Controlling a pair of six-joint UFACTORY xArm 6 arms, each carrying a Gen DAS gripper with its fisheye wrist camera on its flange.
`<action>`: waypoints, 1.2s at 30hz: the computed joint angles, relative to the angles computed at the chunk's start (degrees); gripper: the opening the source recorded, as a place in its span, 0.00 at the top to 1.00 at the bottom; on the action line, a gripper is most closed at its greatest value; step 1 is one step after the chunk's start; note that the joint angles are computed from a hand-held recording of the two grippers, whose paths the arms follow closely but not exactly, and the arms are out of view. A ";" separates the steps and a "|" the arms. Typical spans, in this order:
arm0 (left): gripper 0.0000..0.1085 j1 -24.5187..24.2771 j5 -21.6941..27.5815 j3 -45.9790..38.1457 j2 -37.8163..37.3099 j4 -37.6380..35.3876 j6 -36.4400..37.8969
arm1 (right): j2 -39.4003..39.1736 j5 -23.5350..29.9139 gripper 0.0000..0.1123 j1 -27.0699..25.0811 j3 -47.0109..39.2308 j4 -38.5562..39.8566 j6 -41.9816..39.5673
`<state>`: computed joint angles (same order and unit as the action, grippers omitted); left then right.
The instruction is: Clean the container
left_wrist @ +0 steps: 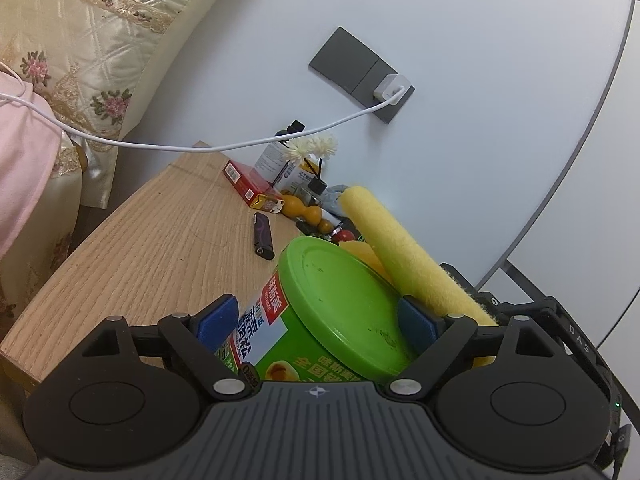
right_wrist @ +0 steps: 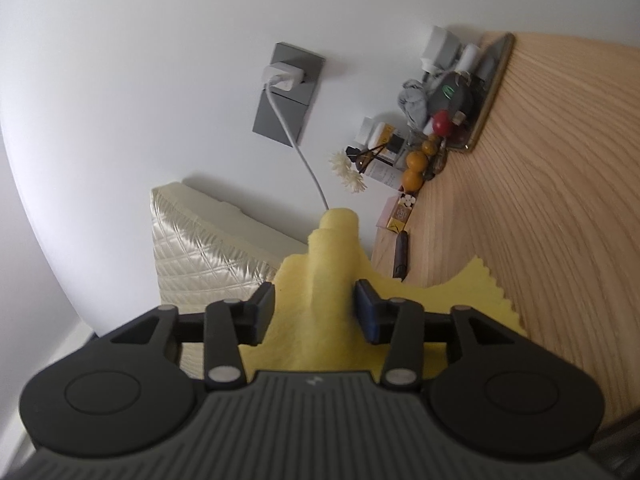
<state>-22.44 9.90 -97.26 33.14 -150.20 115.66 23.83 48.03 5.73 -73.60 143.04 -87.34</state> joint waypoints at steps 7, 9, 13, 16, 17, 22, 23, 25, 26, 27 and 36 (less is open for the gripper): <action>0.18 0.08 -0.52 -0.21 -0.03 -3.51 3.14 | -0.80 -5.19 0.80 0.72 -0.65 -1.62 -2.68; 0.18 0.11 -0.43 -0.25 0.02 -4.21 3.63 | -1.53 -4.64 0.81 0.44 0.44 -2.24 -3.18; 0.21 0.05 -0.51 -0.23 -0.04 -4.47 3.77 | -3.64 -3.56 0.83 -0.02 3.62 -2.12 -4.39; 0.22 0.11 -0.05 0.46 -0.46 -4.20 3.66 | -4.30 -3.39 0.83 0.01 4.59 -1.01 -5.93; 0.22 0.14 0.05 0.55 -0.51 -4.51 4.12 | -3.77 -3.29 0.83 0.06 4.02 -0.77 -5.91; 0.23 0.22 1.05 -0.39 0.52 -2.84 2.60 | -0.40 -4.34 0.83 0.33 -0.59 -0.05 -4.88; 0.23 0.24 1.32 -0.76 0.89 -1.49 1.17 | -0.02 -4.30 0.83 0.29 -1.02 0.37 -4.69; 0.23 0.36 2.06 -1.11 1.32 0.85 -0.93 | 0.55 -3.82 0.83 0.09 -1.51 0.96 -4.30; 0.23 0.41 2.44 -0.93 1.27 2.23 -2.01 | 0.72 -3.62 0.83 0.01 -1.64 1.22 -4.35; 0.23 0.54 3.11 -0.42 1.02 3.10 -2.58 | 0.80 -3.44 0.83 -0.04 -1.70 1.44 -4.40; 0.27 1.36 11.71 13.05 -8.18 -6.28 8.78 | 1.48 -3.26 0.83 -0.06 -2.60 2.25 -5.41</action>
<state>-21.09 21.61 -84.20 24.96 -156.48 124.44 25.31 44.78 5.67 -76.19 145.29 -92.75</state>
